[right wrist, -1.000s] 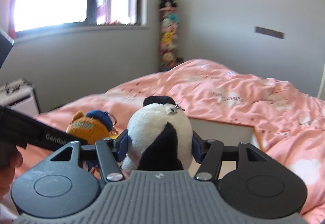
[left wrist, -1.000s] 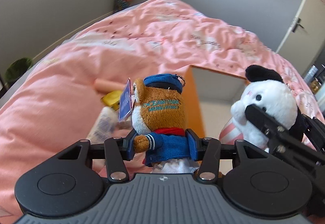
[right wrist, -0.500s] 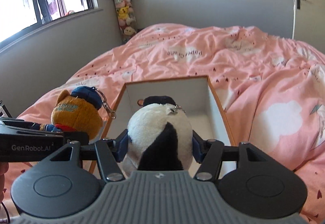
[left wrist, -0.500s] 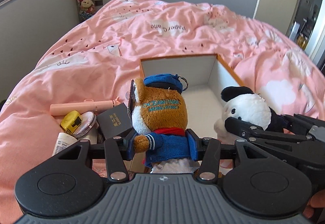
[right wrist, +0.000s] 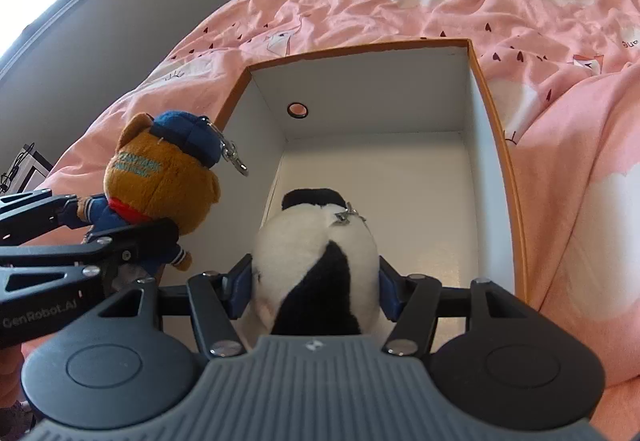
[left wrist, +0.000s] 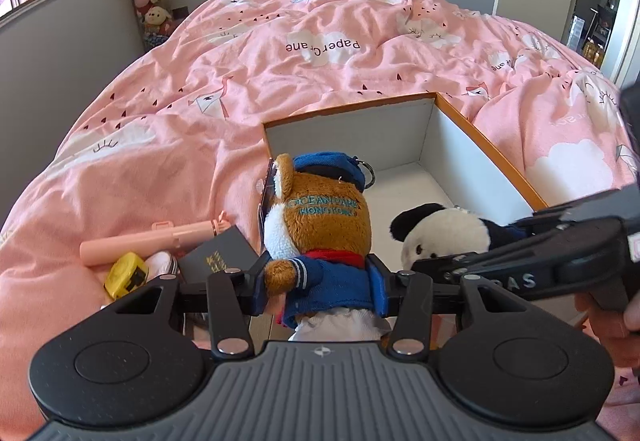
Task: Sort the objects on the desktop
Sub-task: 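Carry both plushes over the shoebox and release them inside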
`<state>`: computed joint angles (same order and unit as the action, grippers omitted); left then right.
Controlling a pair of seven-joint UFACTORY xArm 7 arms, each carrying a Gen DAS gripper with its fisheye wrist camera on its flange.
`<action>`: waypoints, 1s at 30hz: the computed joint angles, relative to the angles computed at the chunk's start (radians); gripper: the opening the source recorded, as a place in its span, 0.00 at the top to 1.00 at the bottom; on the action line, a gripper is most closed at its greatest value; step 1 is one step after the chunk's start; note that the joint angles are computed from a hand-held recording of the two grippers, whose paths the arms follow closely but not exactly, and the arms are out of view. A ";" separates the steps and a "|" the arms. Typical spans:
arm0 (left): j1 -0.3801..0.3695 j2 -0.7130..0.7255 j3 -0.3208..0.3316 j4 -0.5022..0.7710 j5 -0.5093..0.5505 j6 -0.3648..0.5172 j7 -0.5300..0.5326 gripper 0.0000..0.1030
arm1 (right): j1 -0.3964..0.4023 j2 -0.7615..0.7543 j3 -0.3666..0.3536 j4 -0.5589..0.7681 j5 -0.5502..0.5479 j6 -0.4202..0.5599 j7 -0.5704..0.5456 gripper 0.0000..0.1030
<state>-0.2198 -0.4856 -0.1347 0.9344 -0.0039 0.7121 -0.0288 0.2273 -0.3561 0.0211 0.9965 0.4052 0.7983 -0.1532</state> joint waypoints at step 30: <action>-0.015 0.445 0.004 0.403 -0.002 0.150 -0.084 0.51 | -0.073 0.259 0.040 0.312 -0.108 0.189 -0.243 0.34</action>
